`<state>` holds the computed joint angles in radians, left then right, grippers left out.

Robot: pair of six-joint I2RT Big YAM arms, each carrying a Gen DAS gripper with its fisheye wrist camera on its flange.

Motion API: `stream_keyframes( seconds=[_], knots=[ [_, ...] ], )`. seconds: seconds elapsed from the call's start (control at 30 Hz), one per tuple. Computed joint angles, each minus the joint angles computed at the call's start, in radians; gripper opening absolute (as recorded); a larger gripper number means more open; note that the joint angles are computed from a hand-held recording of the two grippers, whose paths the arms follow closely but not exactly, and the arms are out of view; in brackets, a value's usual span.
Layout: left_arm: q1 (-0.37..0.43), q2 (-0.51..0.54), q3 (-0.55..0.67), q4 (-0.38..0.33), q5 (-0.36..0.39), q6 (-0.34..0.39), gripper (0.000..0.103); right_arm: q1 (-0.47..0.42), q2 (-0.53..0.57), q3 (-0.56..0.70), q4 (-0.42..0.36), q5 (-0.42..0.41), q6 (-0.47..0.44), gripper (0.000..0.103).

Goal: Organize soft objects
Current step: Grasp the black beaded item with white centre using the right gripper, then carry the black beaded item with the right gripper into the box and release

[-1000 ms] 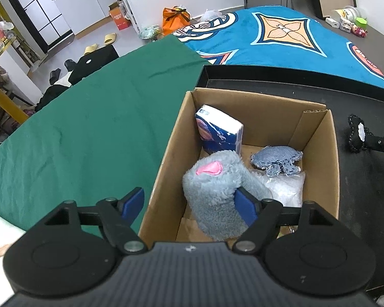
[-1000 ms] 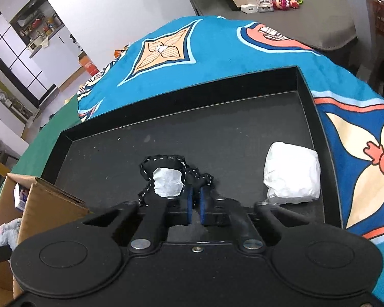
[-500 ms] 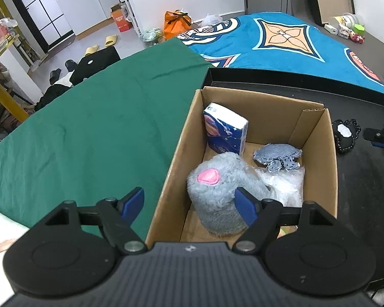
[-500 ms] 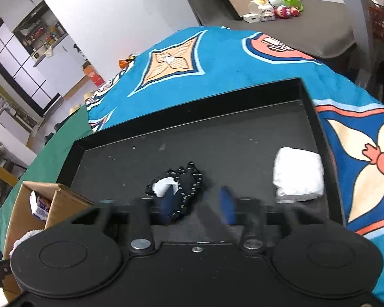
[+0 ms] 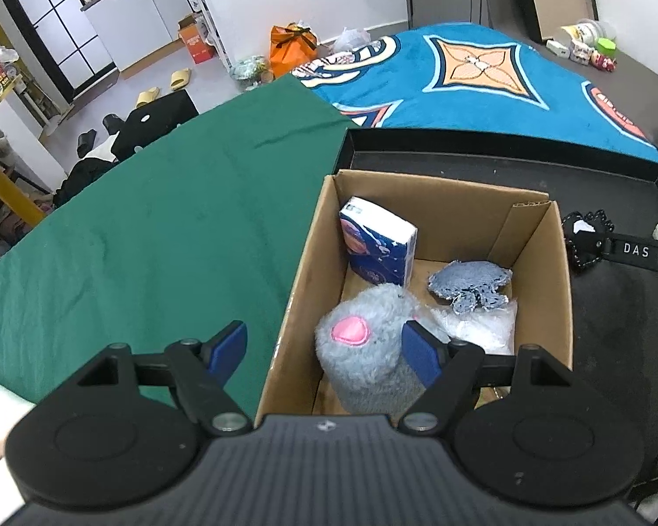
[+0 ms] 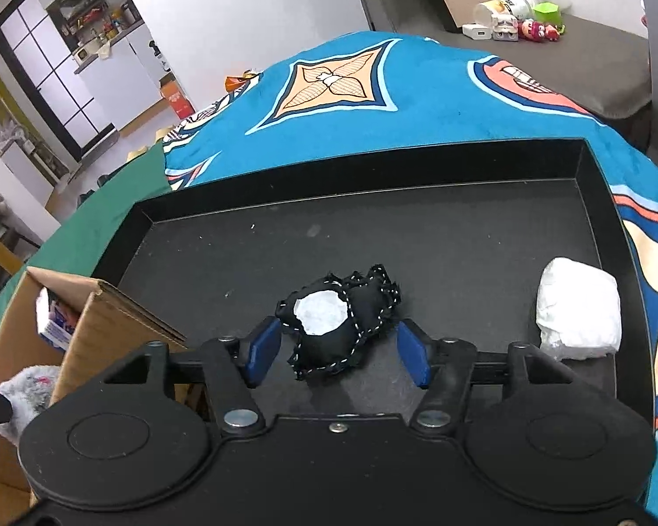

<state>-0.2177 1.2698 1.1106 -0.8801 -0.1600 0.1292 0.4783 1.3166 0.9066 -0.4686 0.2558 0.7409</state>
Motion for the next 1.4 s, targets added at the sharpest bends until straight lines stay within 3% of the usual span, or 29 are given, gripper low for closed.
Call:
stream_keyframes(
  seconds=[0.07, 0.1, 0.4, 0.8, 1.4],
  knots=[
    [-0.001, 0.014, 0.005, -0.002, 0.003, -0.005, 0.076, 0.005, 0.004, -0.001, 0.001, 0.012, -0.015, 0.049],
    [-0.002, 0.017, 0.006, -0.003, 0.005, -0.006, 0.076, 0.007, 0.004, -0.003, 0.004, 0.014, -0.025, 0.037],
    [-0.016, 0.027, 0.0, 0.001, 0.005, -0.012, 0.078, -0.002, -0.011, -0.021, 0.019, -0.028, -0.072, 0.019],
    [0.001, -0.006, -0.015, -0.001, 0.014, -0.005, 0.078, 0.02, -0.07, -0.018, -0.045, -0.026, -0.016, 0.018],
    [0.098, -0.09, -0.07, 0.009, 0.114, 0.015, 0.078, 0.16, -0.165, 0.068, -0.217, 0.063, 0.037, 0.019]
  ],
)
